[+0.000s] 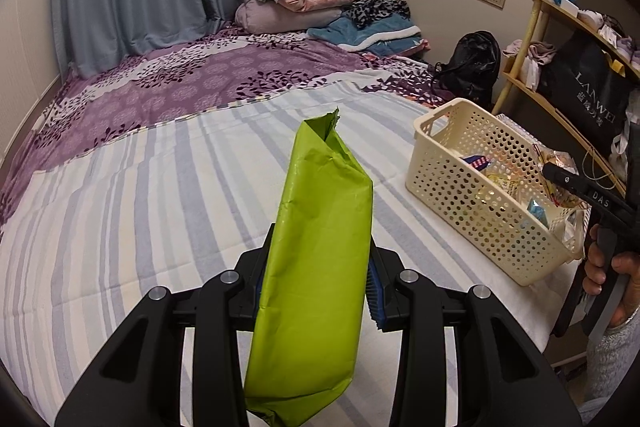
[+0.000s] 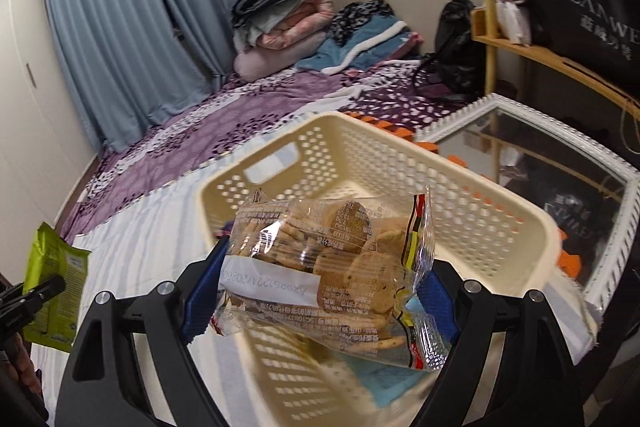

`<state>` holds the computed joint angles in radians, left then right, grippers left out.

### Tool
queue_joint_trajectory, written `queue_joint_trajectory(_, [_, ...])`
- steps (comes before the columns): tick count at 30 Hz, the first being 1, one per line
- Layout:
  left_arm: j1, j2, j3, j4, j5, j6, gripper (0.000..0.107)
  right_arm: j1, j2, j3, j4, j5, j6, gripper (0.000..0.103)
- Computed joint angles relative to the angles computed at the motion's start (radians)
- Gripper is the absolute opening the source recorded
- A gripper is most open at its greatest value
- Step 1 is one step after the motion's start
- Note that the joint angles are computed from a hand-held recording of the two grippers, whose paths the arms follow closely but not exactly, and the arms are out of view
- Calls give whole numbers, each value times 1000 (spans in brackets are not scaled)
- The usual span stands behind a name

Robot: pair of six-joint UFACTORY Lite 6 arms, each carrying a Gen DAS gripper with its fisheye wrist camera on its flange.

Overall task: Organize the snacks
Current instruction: 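Lower the cookie bag into the basket and open the right tool, then lower the green seaweed pack into the basket and open the left tool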

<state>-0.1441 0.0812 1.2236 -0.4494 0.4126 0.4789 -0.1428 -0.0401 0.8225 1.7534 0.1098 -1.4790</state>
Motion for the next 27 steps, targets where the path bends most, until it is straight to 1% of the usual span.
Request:
queue_joint_trajectory(3, [-31,22,31,28,1,-33,38,-45,8,-11,-30,18,9,83])
queue_joint_trajectory(7, [-73,47,67,73,2,-83,38,-75,28,-18,-16,42,-37,83])
queue_joint_trajectory(14, [-114,75,114,120,9,-135,38,-66,23,-33,-71,52,-24,85])
queue_joint_trajectory(16, [-122,81,124,126,11,-141,38,-81,22,-29,-91,75,-6,87])
queue_joint_trajectory(18, [-135,88,136,144,13,-161,38,-99,10,-40,-53,107,-38,94])
queue_joint_trajectory(20, [-144,97,148,147,16,-165,38,-115,5,-48,-33,127,-53,94])
queue_joint_trajectory(22, [-156,100,154,160,16,-177,38,-114,-2,-54,-7,120,-69,94])
queue_joint_trajectory(27, [-190,130,204,180,26,-192,38,-130,-30,-77,39,143,-116,94])
